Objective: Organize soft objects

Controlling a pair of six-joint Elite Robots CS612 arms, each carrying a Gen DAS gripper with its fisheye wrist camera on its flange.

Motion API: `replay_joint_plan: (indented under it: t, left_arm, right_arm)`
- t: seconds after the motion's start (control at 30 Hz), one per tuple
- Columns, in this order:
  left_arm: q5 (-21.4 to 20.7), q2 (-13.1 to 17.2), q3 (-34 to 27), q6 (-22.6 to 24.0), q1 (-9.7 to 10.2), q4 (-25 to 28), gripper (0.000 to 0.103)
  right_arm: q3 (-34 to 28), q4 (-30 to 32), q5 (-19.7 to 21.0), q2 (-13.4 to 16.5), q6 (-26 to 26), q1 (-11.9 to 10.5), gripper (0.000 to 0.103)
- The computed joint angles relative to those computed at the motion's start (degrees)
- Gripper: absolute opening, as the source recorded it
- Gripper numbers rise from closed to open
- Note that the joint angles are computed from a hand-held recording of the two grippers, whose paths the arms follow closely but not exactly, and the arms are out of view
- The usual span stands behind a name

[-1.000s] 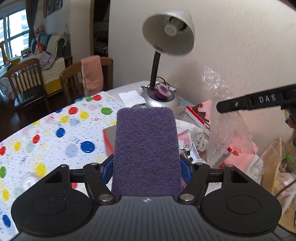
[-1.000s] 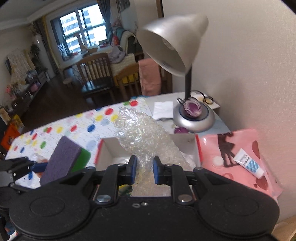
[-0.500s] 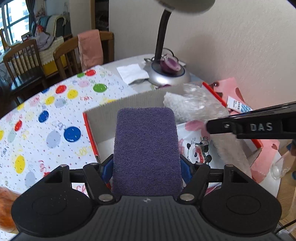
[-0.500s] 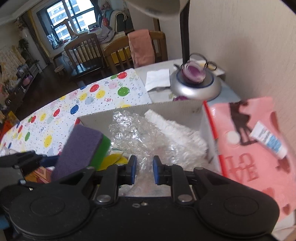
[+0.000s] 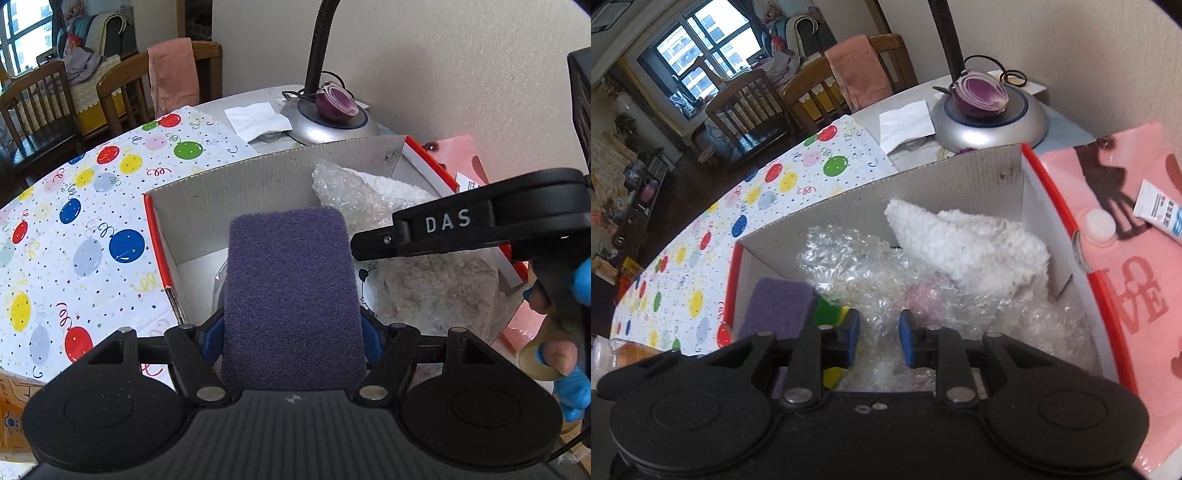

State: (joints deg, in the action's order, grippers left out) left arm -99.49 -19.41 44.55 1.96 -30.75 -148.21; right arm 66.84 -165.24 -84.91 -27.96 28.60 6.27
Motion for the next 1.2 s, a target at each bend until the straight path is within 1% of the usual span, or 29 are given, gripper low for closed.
replay_joint_plan:
  t: [0.07, 0.17, 0.23, 0.27, 0.33, 0.43, 0.5, 0.53, 0.6, 0.7, 0.8, 0.9, 1.0, 1.1, 1.2]
  left_arm:
    - [-0.14, -0.18, 0.33, -0.72, 0.10, -0.15, 0.072]
    - [-1.12, -0.62, 1.30, -1.61, 0.38, -1.27, 0.072]
    - [-1.76, -1.11, 2.35, -1.97, 0.57, -2.54, 0.076]
    - [-1.98, -1.42, 2.99, -2.28, 0.66, -3.29, 0.077]
    - [-2.23, -1.94, 4.12, -3.19, 0.84, -5.01, 0.077]
    - [-3.09, -3.00, 6.15, -4.34, 1.26, -7.41, 0.078]
    - [-2.49, -3.82, 7.37, -5.02, 1.38, -8.04, 0.078]
    - [-2.72, -4.18, 8.01, -5.18, 1.54, -8.70, 0.078]
    - [-3.14, -5.00, 9.51, -6.06, 1.86, -10.51, 0.078]
    - [-4.46, -6.37, 11.92, -6.81, 2.45, -12.96, 0.078]
    - [-5.10, -7.78, 14.40, -6.71, 2.92, -15.53, 0.078]
    - [-5.13, -9.25, 16.89, -5.50, 3.34, -17.74, 0.078]
    - [-6.15, -10.67, 19.45, -4.98, 4.02, -20.08, 0.078]
    - [-6.24, -12.16, 22.38, -3.62, 4.55, -23.11, 0.078]
    - [-7.40, -13.45, 24.80, -3.50, 5.29, -25.35, 0.078]
  right_arm:
    - [0.27, -0.32, 0.47, -0.18, -0.25, 0.01, 0.029]
    - [0.94, -0.69, 0.21, -0.73, -1.18, 0.28, 0.035]
    - [1.55, -1.99, 0.74, -1.09, -1.54, 0.37, 0.046]
    - [1.94, -2.85, 0.76, -1.30, -1.79, 0.46, 0.048]
    - [2.62, -4.40, 1.09, -1.73, -2.24, 0.59, 0.058]
    - [3.84, -6.45, 1.57, -2.53, -2.99, 0.87, 0.059]
    - [4.84, -7.68, 2.12, -3.14, -3.11, 1.01, 0.060]
    - [5.47, -8.56, 2.28, -3.52, -3.28, 1.12, 0.063]
    - [6.75, -10.59, 1.54, -4.28, -4.34, 1.56, 0.064]
    - [8.68, -13.66, 0.99, -5.35, -4.54, 2.10, 0.069]
    - [10.59, -16.21, -0.41, -6.43, -4.52, 2.77, 0.071]
    - [12.25, -18.53, -2.41, -7.35, -4.45, 3.65, 0.073]
    - [13.66, -20.79, -4.57, -8.03, -4.93, 4.78, 0.074]
    - [14.89, -23.22, -6.92, -8.45, -5.35, 6.04, 0.082]
    - [15.96, -25.16, -8.86, -8.82, -5.82, 7.23, 0.082]
